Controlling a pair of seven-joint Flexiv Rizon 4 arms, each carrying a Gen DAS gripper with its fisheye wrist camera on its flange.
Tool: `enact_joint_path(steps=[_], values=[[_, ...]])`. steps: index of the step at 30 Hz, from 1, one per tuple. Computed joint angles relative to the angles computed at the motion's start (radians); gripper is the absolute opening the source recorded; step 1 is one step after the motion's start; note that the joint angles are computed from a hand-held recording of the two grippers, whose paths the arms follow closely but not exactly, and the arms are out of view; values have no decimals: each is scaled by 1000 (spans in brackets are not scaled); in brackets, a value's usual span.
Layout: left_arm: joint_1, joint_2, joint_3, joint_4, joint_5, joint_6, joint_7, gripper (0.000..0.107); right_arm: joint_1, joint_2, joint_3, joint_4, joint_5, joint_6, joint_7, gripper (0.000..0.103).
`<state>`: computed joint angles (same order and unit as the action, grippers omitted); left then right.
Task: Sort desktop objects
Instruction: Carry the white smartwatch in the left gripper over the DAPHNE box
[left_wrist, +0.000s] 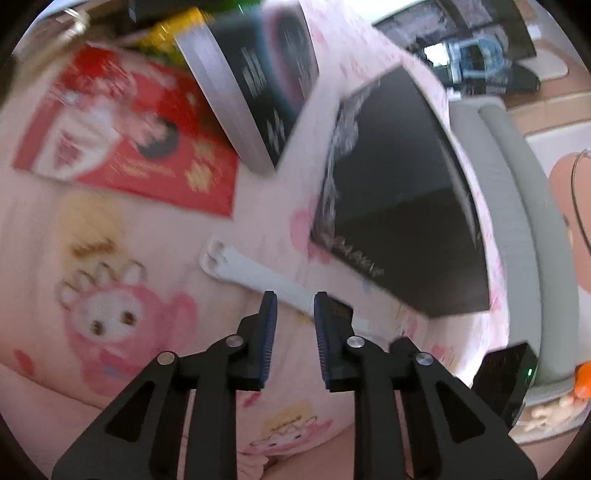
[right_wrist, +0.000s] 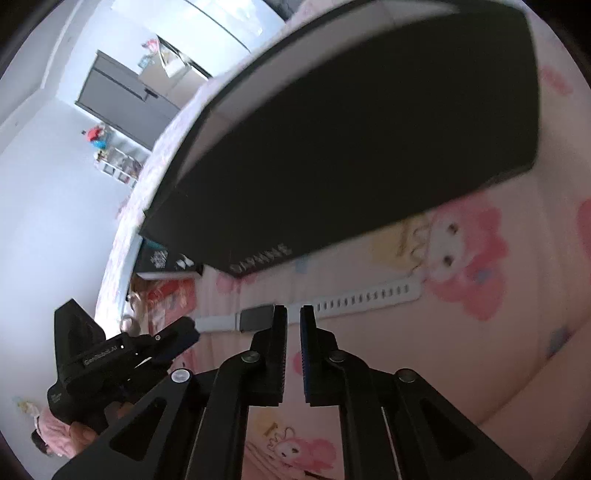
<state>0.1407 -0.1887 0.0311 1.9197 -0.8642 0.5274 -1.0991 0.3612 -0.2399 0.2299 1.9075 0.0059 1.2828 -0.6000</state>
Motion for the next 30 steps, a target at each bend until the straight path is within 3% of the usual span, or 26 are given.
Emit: enact_joint_path(steps=[4,6,7,9,11,14,15,16,17,18,22,25,30], values=[[0,-20,-5,2,-11,3,-23,21,-22,-42,36,-34,86,-19,-42,10],[-3,-21,-8,13,-45,46,-22,21,1,-45,2,-11,64,30,12,16],[-8,-17,-8,20,-52,80,-20,21,29,-35,-39,15,17,60,75,19],[-13,-11,-9,28,-54,121,-15,21,100,0,-149,83,-133,111,250,37],[-16,-9,-11,34,-53,144,-12,19,141,12,-225,120,-268,132,397,41],[-18,-6,-11,38,-43,157,-14,19,98,-13,-181,101,-280,130,405,41],[-18,-3,-11,39,-41,157,-14,19,78,-23,-156,90,-272,126,391,40],[-19,1,-11,41,-39,160,-8,10,65,-26,-139,87,-269,136,379,34],[-22,12,-13,46,-39,169,18,4,54,-29,-124,86,-264,147,366,13],[-25,22,-14,53,-44,180,49,2,44,-31,-111,84,-257,159,351,7],[-43,72,-15,92,-128,216,186,2,80,-4,-151,114,-320,210,367,2],[-46,100,-3,100,-178,175,224,2,158,42,-272,162,-526,230,500,2],[-63,134,8,96,-215,142,282,2,175,111,-377,203,-815,308,718,2]])
